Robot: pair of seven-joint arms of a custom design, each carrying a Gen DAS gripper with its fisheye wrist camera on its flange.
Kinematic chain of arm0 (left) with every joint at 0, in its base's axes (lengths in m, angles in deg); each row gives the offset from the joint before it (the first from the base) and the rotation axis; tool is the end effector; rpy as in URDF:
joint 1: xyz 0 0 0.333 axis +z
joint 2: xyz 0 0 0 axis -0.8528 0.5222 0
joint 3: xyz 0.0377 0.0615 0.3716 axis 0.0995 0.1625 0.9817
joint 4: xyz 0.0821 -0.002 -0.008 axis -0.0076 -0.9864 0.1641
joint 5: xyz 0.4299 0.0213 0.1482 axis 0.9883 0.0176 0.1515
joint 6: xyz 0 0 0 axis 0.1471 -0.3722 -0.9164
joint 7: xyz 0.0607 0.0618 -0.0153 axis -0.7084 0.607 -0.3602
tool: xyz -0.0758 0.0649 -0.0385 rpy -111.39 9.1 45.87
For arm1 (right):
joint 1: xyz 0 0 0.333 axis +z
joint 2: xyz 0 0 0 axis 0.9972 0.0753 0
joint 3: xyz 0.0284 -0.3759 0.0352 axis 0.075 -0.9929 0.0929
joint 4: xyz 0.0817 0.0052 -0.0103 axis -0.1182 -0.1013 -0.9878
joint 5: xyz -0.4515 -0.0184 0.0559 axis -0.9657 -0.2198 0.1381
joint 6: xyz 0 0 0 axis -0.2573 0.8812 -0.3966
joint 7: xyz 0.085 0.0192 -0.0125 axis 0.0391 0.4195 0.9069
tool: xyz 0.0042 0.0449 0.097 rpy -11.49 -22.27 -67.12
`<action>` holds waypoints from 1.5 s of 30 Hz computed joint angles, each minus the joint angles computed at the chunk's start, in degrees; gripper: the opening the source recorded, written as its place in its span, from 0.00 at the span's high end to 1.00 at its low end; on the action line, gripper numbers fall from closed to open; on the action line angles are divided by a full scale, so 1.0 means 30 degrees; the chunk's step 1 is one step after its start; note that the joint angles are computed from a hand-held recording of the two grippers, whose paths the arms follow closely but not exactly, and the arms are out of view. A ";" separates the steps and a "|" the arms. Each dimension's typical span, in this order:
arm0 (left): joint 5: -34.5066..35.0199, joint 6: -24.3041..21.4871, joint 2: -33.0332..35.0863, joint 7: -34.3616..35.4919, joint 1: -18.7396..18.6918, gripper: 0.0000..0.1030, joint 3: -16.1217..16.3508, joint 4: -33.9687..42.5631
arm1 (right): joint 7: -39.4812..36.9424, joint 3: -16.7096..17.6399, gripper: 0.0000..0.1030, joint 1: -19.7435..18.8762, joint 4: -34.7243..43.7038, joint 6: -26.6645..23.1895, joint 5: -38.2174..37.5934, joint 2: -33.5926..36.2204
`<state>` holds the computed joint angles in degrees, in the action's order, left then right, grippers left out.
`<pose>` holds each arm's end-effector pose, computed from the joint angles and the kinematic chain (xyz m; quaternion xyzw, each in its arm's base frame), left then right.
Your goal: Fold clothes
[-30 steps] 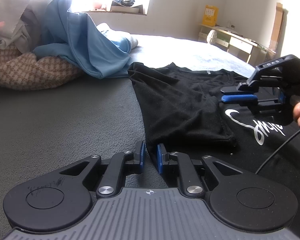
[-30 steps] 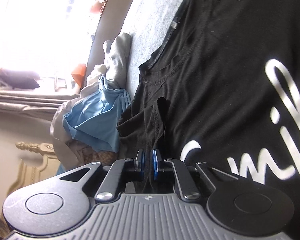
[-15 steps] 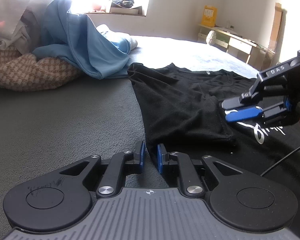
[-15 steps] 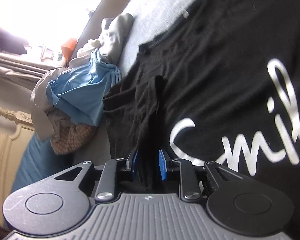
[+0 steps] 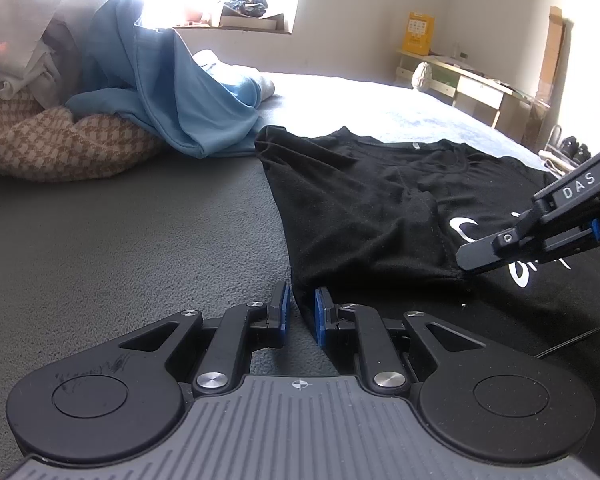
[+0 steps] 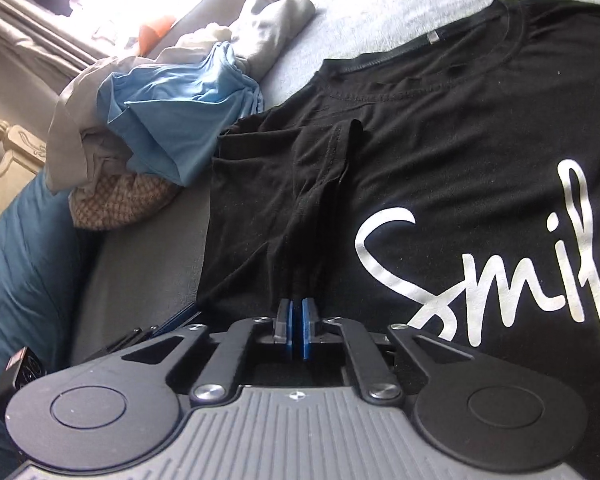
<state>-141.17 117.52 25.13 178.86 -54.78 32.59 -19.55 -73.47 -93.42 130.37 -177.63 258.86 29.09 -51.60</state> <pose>0.7649 -0.2164 0.3177 -0.3385 0.8255 -0.4421 0.0924 0.6209 0.5027 0.3438 -0.4165 0.8274 -0.0487 0.3737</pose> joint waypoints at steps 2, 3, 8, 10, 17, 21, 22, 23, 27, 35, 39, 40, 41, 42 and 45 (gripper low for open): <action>0.0032 0.0022 0.0010 -0.0024 -0.0015 0.88 0.0003 0.0010 | 0.0060 -0.0171 0.99 0.0221 -0.0094 0.0014 -0.0248 -0.0109; 0.0043 0.0034 0.0020 -0.0026 -0.0018 0.88 -0.0003 0.0018 | 0.0103 -0.0242 0.99 0.0320 -0.0139 0.0015 -0.0391 -0.0164; 0.0082 0.0040 0.0050 -0.0029 0.0017 0.88 -0.0037 0.0033 | 0.0470 -0.0235 0.99 0.0394 -0.0304 0.0006 -0.0643 -0.0299; 0.0058 0.0038 0.0041 0.0022 0.0057 0.88 -0.0064 0.0008 | 0.0525 -0.0049 0.99 0.0307 -0.0365 -0.0183 -0.0533 -0.0334; 0.0006 -0.0030 0.0041 0.0289 0.0135 0.88 -0.0113 0.0000 | -0.0517 0.1071 0.99 -0.0317 -0.0401 -0.1546 0.0119 -0.0534; -0.0112 -0.0143 0.0073 0.0583 0.0208 0.87 -0.0153 0.0028 | 0.0532 -0.0219 0.98 0.0905 0.0180 -0.2916 -0.2986 -0.0775; -0.0132 -0.0229 0.0072 0.0520 0.0214 0.88 -0.0125 0.0041 | 0.0295 -0.0106 0.98 0.0759 0.0504 -0.2762 -0.3614 -0.0641; -0.0122 -0.0348 0.0071 0.0374 0.0205 0.87 -0.0068 0.0070 | 0.0034 0.0018 0.98 0.0601 0.0841 -0.2606 -0.4223 -0.0500; 0.0236 -0.1388 0.0023 -0.1257 0.0111 0.86 0.0414 0.0324 | -0.5885 0.2839 0.97 -0.1491 0.2757 -0.3930 -0.1946 0.0830; -0.0560 -0.4646 -0.0120 -0.2026 0.0958 0.68 0.0512 0.1042 | -1.1701 0.3134 0.97 -0.1364 0.3969 -0.5717 0.0747 0.1356; -0.0170 -0.4752 0.0235 -0.3241 0.0080 0.65 0.1185 0.1716 | -1.2036 0.2106 0.97 -0.0890 0.4810 -0.5922 -0.0253 0.1421; 0.0238 -0.4350 0.0352 -0.3658 -0.0303 0.65 0.1409 0.1830 | -1.2177 0.2001 0.97 -0.0981 0.5208 -0.5942 -0.0317 0.1627; 0.0756 -0.3812 0.0483 -0.4129 -0.0720 0.65 0.1641 0.1921 | -1.2327 0.1892 0.95 -0.1071 0.5619 -0.5961 -0.0368 0.1842; 0.0960 -0.3460 0.0606 -0.4409 -0.0840 0.66 0.1628 0.1948 | -1.2478 0.1856 0.92 -0.1248 0.6143 -0.5984 -0.0241 0.2162; 0.0884 -0.2750 0.0881 -0.4732 -0.0656 0.66 0.1158 0.1868 | -1.3451 0.1829 0.79 -0.1907 0.8041 -0.5857 0.0380 0.3468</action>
<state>-138.52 109.27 27.77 164.67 -56.75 36.07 -13.94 -113.82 -87.93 124.65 -153.51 241.29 30.23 -41.20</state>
